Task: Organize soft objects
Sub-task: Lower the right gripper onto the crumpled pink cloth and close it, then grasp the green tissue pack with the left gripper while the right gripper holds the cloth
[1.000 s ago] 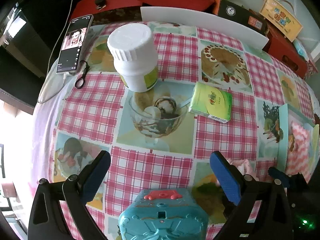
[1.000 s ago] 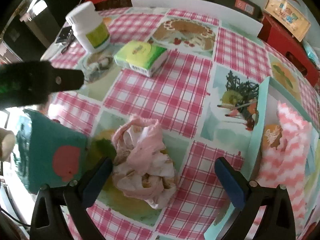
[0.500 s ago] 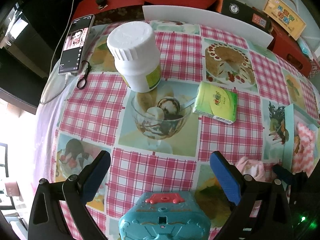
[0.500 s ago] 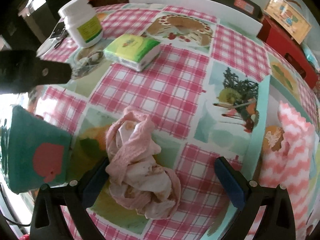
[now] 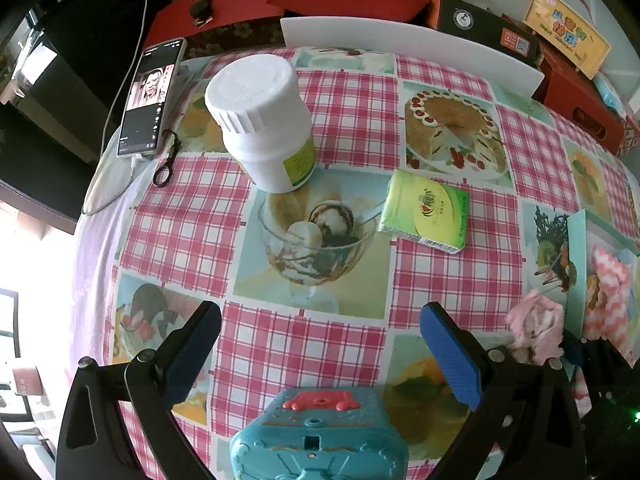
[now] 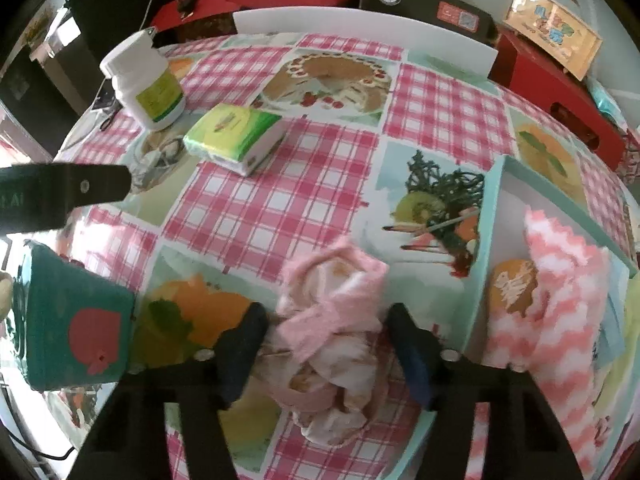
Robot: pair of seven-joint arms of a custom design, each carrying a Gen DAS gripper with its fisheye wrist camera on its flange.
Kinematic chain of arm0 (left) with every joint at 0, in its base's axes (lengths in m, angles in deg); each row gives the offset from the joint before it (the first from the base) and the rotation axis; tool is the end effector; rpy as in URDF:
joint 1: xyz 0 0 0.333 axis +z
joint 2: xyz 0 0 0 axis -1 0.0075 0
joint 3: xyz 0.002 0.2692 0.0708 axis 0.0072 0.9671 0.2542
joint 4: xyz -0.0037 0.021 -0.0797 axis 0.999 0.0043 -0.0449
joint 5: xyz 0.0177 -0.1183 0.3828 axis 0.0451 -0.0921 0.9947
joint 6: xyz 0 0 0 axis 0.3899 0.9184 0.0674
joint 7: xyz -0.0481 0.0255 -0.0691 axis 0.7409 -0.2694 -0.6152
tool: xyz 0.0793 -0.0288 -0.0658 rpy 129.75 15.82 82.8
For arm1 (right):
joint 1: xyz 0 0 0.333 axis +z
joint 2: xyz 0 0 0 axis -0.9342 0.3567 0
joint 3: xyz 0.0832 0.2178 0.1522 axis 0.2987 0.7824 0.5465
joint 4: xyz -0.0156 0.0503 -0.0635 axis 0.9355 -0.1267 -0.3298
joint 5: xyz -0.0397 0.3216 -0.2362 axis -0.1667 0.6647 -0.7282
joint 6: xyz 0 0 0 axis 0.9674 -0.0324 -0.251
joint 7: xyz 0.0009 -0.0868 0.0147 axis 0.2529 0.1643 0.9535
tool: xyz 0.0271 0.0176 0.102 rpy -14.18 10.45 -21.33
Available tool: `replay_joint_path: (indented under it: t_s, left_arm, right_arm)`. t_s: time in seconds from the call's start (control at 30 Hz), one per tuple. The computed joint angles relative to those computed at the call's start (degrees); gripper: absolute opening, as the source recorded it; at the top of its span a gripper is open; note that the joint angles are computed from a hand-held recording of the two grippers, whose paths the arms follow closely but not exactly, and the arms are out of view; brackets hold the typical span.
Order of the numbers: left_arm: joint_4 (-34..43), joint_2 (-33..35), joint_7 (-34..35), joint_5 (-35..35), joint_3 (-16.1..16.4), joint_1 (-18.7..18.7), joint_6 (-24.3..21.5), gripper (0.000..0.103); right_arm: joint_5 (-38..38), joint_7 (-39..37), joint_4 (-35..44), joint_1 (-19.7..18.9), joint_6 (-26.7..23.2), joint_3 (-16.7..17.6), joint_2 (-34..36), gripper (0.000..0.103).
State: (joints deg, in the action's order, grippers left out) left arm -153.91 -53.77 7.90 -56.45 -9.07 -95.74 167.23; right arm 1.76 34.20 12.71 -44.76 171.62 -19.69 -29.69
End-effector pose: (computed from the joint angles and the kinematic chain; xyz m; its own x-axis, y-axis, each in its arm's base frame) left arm 0.6795 -0.1248 0.5341 0.0620 -0.9966 -0.0547 -0.9518 -0.0425 -0.3039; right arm 0.6436 0.3245 0.4843 0.2512 -0.9677 -0.0233 -0.9088 -0.2275 -0.3497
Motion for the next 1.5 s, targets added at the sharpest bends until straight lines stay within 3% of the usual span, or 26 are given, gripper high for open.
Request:
replay_joint_path:
  t_s: [0.07, 0.57, 1.5]
  left_arm:
    - [0.02, 0.01, 0.01, 0.18, 0.02, -0.09, 0.09, 0.099]
    - [-0.93, -0.90, -0.20, 0.74, -0.24, -0.49, 1.59, 0.099]
    - [4.89, 3.55, 0.23, 0.43, -0.66, -3.00, 2.15, 0.099]
  right_arm:
    - [0.47, 0.21, -0.47, -0.41, 0.82, -0.09, -0.34, 0.052]
    - [4.21, -0.70, -2.46, -3.10, 3.65, 0.34, -2.04, 0.037]
    - [8.82, -0.16, -9.71, -5.81, 12.57, 0.54, -6.91, 0.034]
